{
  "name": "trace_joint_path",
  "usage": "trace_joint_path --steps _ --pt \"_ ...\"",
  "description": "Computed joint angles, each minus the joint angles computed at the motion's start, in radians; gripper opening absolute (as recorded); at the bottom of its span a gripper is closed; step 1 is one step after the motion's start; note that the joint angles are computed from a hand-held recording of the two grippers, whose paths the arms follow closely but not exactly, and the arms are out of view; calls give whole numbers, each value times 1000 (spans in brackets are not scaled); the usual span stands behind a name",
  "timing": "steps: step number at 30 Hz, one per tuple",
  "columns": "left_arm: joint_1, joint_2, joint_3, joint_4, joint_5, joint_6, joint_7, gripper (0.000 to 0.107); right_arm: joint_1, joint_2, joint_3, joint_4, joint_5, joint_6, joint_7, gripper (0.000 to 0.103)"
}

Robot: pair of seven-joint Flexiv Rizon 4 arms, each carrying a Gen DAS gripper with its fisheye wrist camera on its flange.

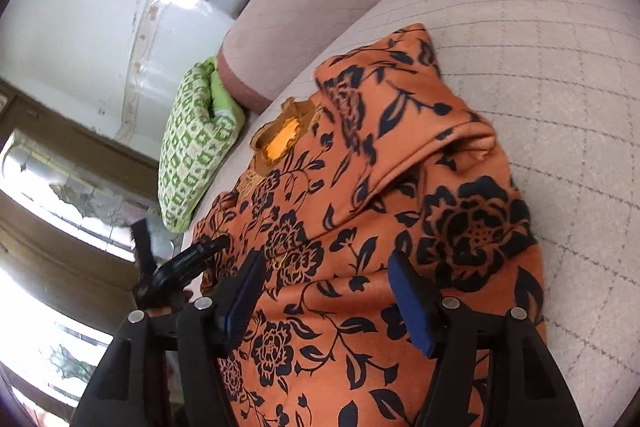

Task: Fold small clothes
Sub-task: 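Carry the held sleeve across the blouse body with the right tool while the left tool presses the body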

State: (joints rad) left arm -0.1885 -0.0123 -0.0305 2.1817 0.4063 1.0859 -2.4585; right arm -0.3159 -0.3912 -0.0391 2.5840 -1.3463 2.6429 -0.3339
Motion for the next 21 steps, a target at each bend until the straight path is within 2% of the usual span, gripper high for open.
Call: trace_joint_path --steps 1,2,4,6,9,10,11,13,15,17,19,21 --pt "1 0 0 -7 24 -9 -7 52 5 9 2 3 9 -8 -18 67" --pt "1 -2 -1 -14 34 -17 -3 48 9 11 6 2 16 -8 -25 67" --pt "4 -2 2 -26 57 -24 2 24 15 9 12 3 26 -1 -42 67" --pt "3 1 -2 -56 127 -59 -39 15 17 10 10 4 22 -7 -46 67" --pt "-33 15 -42 -142 394 -238 -187 11 13 15 9 13 46 -11 -47 67" --pt "-42 25 -66 -162 482 -317 -227 11 10 17 10 19 66 -5 -51 67" --pt "-50 27 -58 -164 504 -331 -237 11 4 17 12 21 81 8 -45 67" --pt "-26 17 -28 -140 442 -261 -147 12 -2 16 15 20 112 24 -29 68" --pt "-31 17 -35 -143 480 -271 -150 13 -3 15 11 6 107 13 -4 69" --pt "-24 44 -22 -117 460 -213 -159 14 -8 16 2 -28 74 -2 39 69" --pt "-12 65 -12 -90 404 -120 -138 23 -8 31 -8 -57 74 -30 69 69" --pt "-7 69 -19 -68 364 -36 -117 55 -8 50 -12 -68 119 -67 70 69"
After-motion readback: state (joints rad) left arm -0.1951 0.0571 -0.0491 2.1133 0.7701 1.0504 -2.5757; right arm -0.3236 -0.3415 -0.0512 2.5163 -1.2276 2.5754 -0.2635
